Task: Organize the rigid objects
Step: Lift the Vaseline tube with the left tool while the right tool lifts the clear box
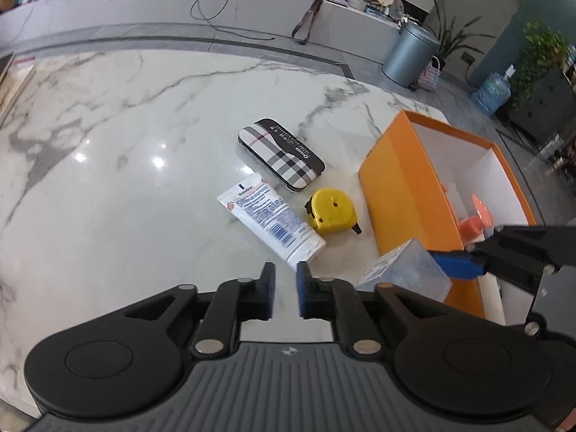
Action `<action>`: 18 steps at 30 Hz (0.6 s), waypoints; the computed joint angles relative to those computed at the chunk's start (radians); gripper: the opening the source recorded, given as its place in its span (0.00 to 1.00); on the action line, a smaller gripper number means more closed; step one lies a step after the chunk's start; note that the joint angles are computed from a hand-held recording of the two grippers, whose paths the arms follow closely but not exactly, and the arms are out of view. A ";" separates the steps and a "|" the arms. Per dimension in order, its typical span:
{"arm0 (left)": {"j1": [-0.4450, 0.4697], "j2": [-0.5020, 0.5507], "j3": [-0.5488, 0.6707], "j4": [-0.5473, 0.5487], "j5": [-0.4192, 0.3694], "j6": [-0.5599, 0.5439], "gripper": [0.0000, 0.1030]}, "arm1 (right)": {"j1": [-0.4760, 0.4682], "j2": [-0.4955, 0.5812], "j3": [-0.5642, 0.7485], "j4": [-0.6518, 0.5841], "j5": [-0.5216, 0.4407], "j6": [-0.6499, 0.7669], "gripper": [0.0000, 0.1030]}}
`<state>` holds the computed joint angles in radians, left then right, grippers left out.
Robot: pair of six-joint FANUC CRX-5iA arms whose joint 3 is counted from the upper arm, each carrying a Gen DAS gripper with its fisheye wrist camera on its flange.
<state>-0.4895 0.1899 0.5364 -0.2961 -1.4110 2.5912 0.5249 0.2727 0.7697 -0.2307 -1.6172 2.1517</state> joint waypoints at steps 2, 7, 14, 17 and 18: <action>0.010 0.000 -0.008 0.004 0.015 0.019 0.25 | 0.000 0.010 0.003 0.001 0.011 -0.003 0.47; 0.048 0.001 -0.049 0.014 0.067 0.086 0.45 | 0.009 0.053 0.029 0.023 0.031 -0.020 0.47; 0.129 0.005 -0.143 0.109 0.180 0.137 0.45 | 0.017 0.119 0.079 0.027 0.040 -0.030 0.47; 0.152 0.011 -0.169 0.133 0.198 0.164 0.45 | 0.021 0.135 0.085 0.024 0.053 -0.028 0.47; 0.159 0.011 -0.177 0.141 0.203 0.173 0.44 | 0.023 0.139 0.086 0.026 0.056 -0.027 0.47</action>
<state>-0.3303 0.2014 0.3599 -0.1546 -1.2078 2.7643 0.5483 0.4116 0.8557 -0.2047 -1.5608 2.1242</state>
